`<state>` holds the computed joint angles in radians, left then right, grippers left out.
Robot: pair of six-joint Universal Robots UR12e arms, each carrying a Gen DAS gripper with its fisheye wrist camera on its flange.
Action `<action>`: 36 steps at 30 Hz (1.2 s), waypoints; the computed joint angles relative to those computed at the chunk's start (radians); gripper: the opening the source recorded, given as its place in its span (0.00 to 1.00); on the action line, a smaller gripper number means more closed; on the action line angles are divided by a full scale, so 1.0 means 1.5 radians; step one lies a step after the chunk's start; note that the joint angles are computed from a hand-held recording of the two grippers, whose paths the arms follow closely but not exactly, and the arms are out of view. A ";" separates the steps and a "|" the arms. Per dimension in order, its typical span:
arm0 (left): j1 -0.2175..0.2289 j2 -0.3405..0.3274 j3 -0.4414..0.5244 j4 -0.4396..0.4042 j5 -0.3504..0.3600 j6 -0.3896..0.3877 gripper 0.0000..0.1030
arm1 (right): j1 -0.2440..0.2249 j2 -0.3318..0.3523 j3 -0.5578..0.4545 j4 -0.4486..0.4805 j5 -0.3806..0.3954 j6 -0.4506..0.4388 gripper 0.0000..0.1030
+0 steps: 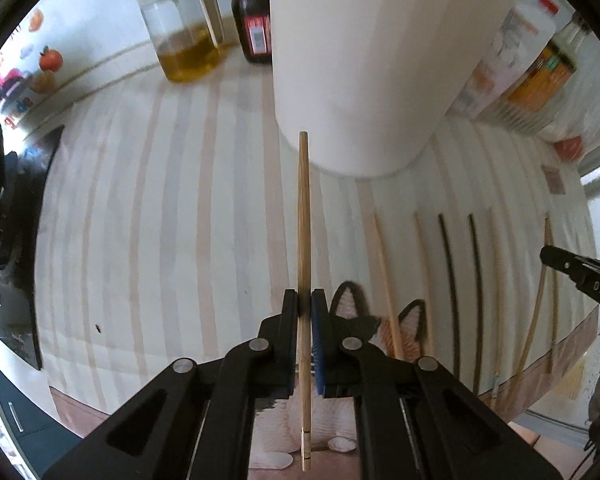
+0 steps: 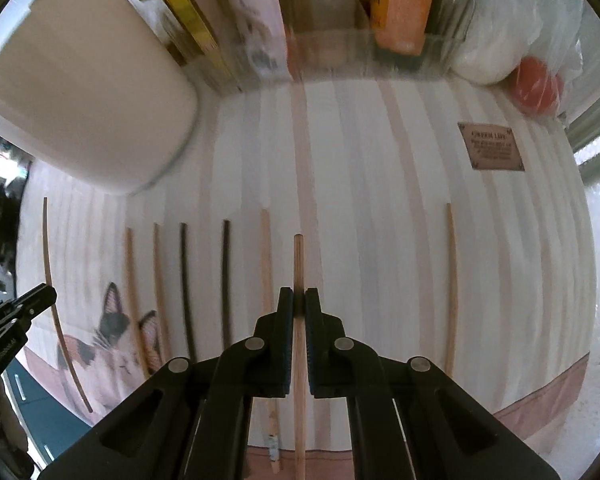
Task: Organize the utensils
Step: 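Lift both wooden chopsticks and lower them into the pink holder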
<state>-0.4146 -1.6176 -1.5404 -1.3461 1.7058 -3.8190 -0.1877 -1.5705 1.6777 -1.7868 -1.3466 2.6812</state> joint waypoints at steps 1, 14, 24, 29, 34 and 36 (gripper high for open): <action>0.002 0.005 -0.001 0.003 0.003 0.001 0.04 | -0.001 -0.003 -0.001 -0.003 0.009 0.000 0.05; -0.011 0.015 0.028 0.067 0.063 -0.010 0.04 | -0.016 -0.027 -0.049 -0.052 0.149 -0.005 0.05; -0.020 0.029 0.050 0.116 0.107 -0.027 0.04 | -0.027 -0.039 -0.072 -0.090 0.239 0.020 0.05; -0.021 0.029 0.075 0.154 0.125 -0.019 0.04 | -0.032 -0.037 -0.108 -0.105 0.296 0.029 0.05; -0.024 0.009 0.124 0.174 0.181 0.009 0.04 | -0.020 -0.025 -0.154 -0.150 0.326 0.049 0.05; -0.023 -0.001 0.141 0.185 0.200 0.020 0.04 | -0.015 -0.020 -0.170 -0.169 0.331 0.062 0.05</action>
